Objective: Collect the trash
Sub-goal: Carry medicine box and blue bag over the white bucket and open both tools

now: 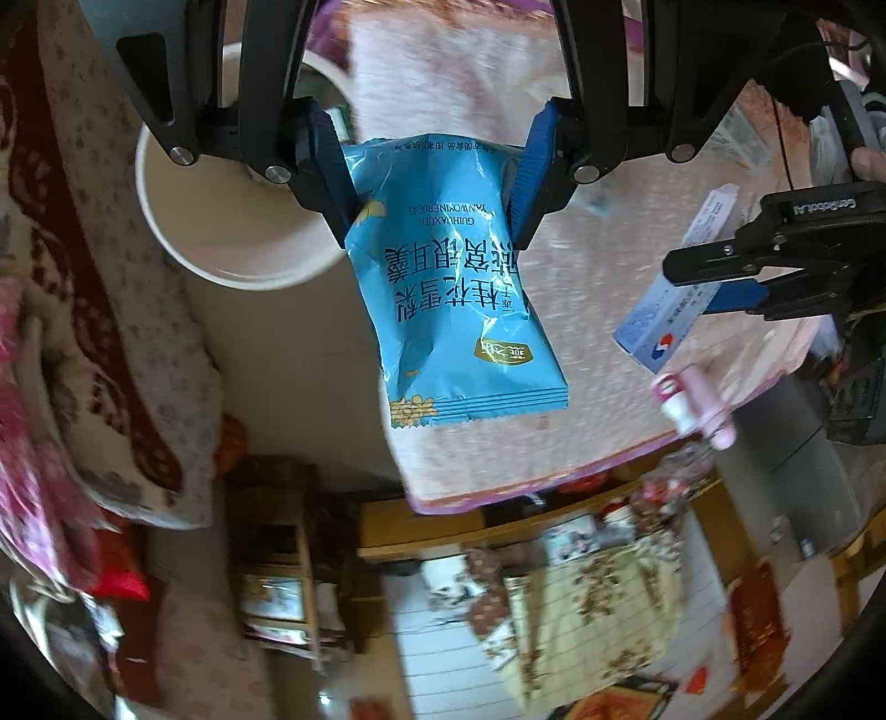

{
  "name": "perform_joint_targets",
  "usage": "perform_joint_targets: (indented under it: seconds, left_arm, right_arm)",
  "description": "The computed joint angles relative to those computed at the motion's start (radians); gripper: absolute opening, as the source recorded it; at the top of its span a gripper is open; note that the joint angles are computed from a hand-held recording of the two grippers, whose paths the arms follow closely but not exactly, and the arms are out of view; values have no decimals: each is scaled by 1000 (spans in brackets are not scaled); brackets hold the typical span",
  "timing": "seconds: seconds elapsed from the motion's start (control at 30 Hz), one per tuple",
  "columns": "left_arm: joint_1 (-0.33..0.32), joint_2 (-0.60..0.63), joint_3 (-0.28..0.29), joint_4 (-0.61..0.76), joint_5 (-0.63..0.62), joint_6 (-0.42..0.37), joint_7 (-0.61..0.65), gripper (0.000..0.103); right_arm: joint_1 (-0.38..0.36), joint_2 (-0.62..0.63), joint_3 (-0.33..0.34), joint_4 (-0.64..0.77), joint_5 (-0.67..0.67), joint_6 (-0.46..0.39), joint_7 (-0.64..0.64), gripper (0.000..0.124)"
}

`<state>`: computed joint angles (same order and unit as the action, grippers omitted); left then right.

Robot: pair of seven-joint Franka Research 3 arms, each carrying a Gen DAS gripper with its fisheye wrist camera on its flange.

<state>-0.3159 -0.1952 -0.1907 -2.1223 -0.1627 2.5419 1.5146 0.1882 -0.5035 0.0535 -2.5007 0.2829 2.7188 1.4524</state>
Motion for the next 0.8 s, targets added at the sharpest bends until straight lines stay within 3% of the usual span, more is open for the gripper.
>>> perform_joint_targets:
  seconds: [0.43,0.77,0.8]
  left_arm:
    - [-35,237,-90,236,14,-47,-52,46]
    - [-36,362,-132,345,-11,-64,-81,48]
    - [-32,369,-138,350,-28,-63,-68,52]
  right_arm:
    - [-147,-37,-25,-82,-79,-14,46,54]
    - [-195,4,-30,-94,-105,7,82,58]
    - [-202,8,-24,-94,-113,12,91,60]
